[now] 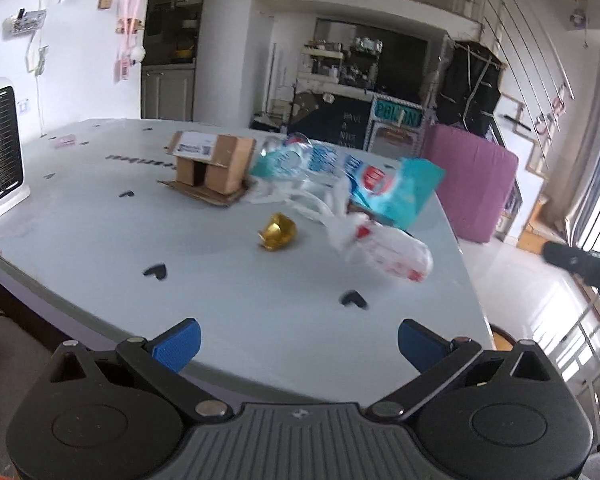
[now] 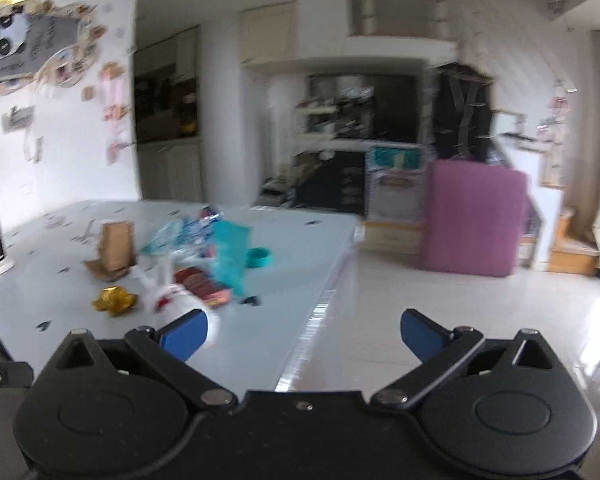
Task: Collect trash
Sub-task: 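Grasp the gold foil wrapper with the left gripper while the right grasps the white plastic bag, then carry the gold wrapper and white bag over the yellow wastebasket with both grippers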
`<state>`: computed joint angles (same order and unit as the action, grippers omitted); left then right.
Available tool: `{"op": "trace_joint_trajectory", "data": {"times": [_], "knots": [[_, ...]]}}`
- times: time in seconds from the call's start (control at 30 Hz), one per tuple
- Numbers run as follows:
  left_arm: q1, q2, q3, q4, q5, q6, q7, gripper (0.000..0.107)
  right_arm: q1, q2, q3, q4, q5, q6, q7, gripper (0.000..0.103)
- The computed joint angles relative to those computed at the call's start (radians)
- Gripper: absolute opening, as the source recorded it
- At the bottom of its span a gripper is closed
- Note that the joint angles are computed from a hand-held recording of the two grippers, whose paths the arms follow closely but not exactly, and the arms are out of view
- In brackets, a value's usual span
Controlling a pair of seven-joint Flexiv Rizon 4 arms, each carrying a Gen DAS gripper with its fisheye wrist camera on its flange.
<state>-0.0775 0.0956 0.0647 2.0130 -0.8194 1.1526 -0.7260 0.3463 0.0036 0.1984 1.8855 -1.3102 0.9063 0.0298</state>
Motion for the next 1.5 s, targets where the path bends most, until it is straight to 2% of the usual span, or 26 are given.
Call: {"op": "trace_joint_trajectory", "data": {"times": [0.1, 0.23, 0.3, 0.37, 0.5, 0.63, 0.7, 0.77, 0.93, 1.03, 1.13, 1.23, 1.27, 1.3, 1.4, 1.5], "knots": [[-0.006, -0.04, -0.006, -0.02, -0.081, 0.049, 0.085, 0.103, -0.008, -0.088, -0.038, -0.07, 0.016, 0.143, -0.034, 0.103], [0.013, -0.087, -0.023, -0.068, -0.139, 0.038, 0.123, 0.103, 0.014, -0.202, -0.082, -0.166, 0.104, 0.263, -0.096, 0.102], [0.022, -0.113, -0.035, -0.098, -0.197, 0.024, 0.161, 0.102, 0.024, -0.254, -0.098, -0.208, 0.172, 0.32, -0.168, 0.088], [0.033, -0.138, -0.05, -0.128, -0.247, 0.013, 0.198, 0.101, 0.034, -0.306, -0.106, -0.251, 0.254, 0.355, -0.249, 0.079], [0.051, -0.189, -0.078, -0.184, -0.302, 0.001, 0.221, 0.093, 0.057, -0.366, -0.119, -0.303, 0.394, 0.359, -0.317, 0.074], [0.072, -0.236, -0.096, -0.232, -0.292, -0.019, 0.192, 0.086, 0.043, -0.408, -0.096, -0.324, 0.579, 0.424, -0.375, 0.069], [0.082, -0.26, -0.106, -0.253, -0.284, -0.025, 0.187, 0.083, 0.042, -0.42, -0.088, -0.325, 0.65, 0.46, -0.404, 0.056], [0.089, -0.281, -0.116, -0.27, -0.27, -0.02, 0.181, 0.081, 0.06, -0.419, -0.103, -0.311, 0.687, 0.491, -0.411, 0.049], [0.104, -0.337, -0.147, -0.317, -0.249, -0.003, 0.168, 0.079, 0.153, -0.39, -0.206, -0.242, 0.7, 0.558, -0.346, 0.046], [0.108, -0.372, -0.158, -0.347, -0.2, 0.002, 0.138, 0.072, 0.214, -0.37, -0.284, -0.197, 0.656, 0.591, -0.264, 0.045], [0.113, -0.404, -0.163, -0.374, -0.136, 0.009, 0.079, 0.058, 0.27, -0.346, -0.364, -0.154, 0.566, 0.609, -0.156, 0.041], [0.124, -0.42, -0.167, -0.392, -0.078, -0.009, 0.017, 0.044, 0.263, -0.326, -0.355, -0.138, 0.499, 0.587, -0.111, 0.037], [0.127, -0.422, -0.168, -0.395, -0.061, -0.016, 0.003, 0.035, 0.253, -0.32, -0.342, -0.136, 0.487, 0.577, -0.104, 0.035], [0.13, -0.423, -0.168, -0.397, -0.043, -0.024, -0.01, 0.021, 0.242, -0.314, -0.323, -0.136, 0.48, 0.558, -0.107, 0.034], [0.143, -0.41, -0.181, -0.38, -0.041, -0.04, -0.008, 0.022, 0.214, -0.29, -0.267, -0.138, 0.462, 0.472, -0.123, 0.029], [0.137, -0.384, -0.18, -0.346, -0.04, -0.018, 0.007, 0.021, 0.188, -0.269, -0.233, -0.137, 0.425, 0.44, -0.107, 0.027]]}}
